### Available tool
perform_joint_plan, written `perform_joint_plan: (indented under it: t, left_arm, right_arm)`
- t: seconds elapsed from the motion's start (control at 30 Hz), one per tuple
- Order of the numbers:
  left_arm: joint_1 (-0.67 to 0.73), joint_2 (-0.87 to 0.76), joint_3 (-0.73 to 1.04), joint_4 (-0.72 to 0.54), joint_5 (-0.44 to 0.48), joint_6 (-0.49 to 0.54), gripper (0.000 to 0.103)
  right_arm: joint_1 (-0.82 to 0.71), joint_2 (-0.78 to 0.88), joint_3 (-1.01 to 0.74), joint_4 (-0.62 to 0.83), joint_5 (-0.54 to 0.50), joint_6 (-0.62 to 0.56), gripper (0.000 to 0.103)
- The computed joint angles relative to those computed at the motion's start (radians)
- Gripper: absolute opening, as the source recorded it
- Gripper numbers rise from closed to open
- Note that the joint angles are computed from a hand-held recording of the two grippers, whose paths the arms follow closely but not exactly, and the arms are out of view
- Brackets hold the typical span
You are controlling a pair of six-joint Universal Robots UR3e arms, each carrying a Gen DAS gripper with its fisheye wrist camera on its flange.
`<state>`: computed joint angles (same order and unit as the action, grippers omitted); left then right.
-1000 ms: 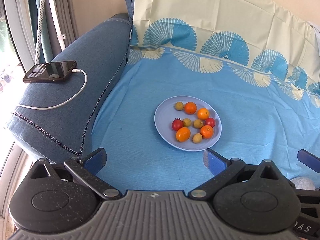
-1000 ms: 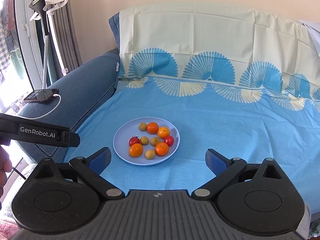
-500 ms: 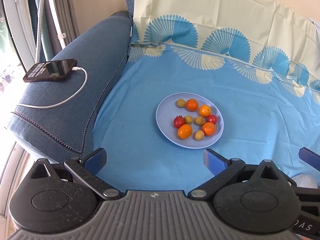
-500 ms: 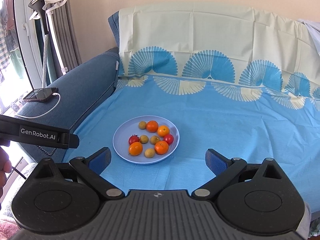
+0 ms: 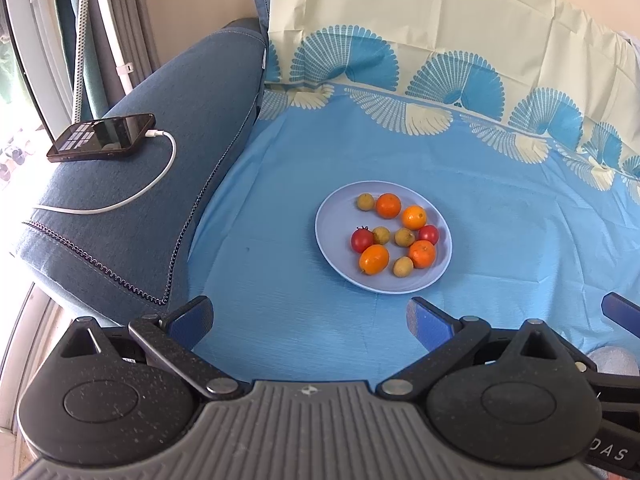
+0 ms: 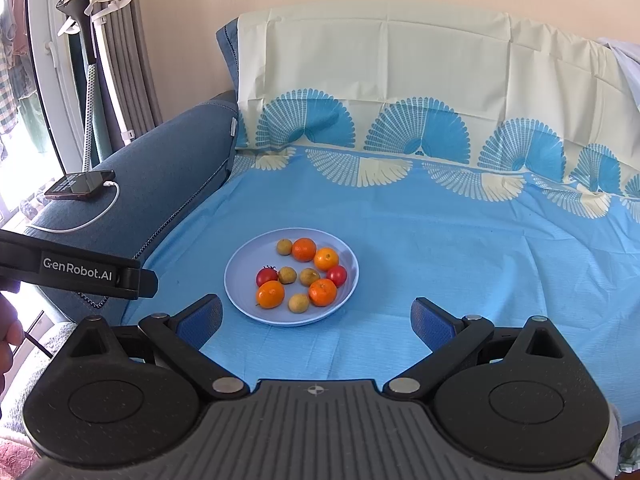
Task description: Organize fruits
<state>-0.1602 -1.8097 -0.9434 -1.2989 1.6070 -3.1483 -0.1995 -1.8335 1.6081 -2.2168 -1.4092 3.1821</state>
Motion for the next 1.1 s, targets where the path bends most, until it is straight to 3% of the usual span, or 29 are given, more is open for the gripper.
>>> perform_joint_plan:
  t: [0.63,1.1]
  left_arm:
    - [-0.034,-0.005,-0.026,0.044,0.081,0.002,0.103]
    - [-0.035,-0.008,-0.024,0.043,0.090,0.002,0.103]
  right_arm:
    - [-0.004,-0.002,0.035,-0.025,-0.005,-0.008,0.100]
    - [0.024,0.044,0.012,-0.055,-0.028,-0.020,0.101]
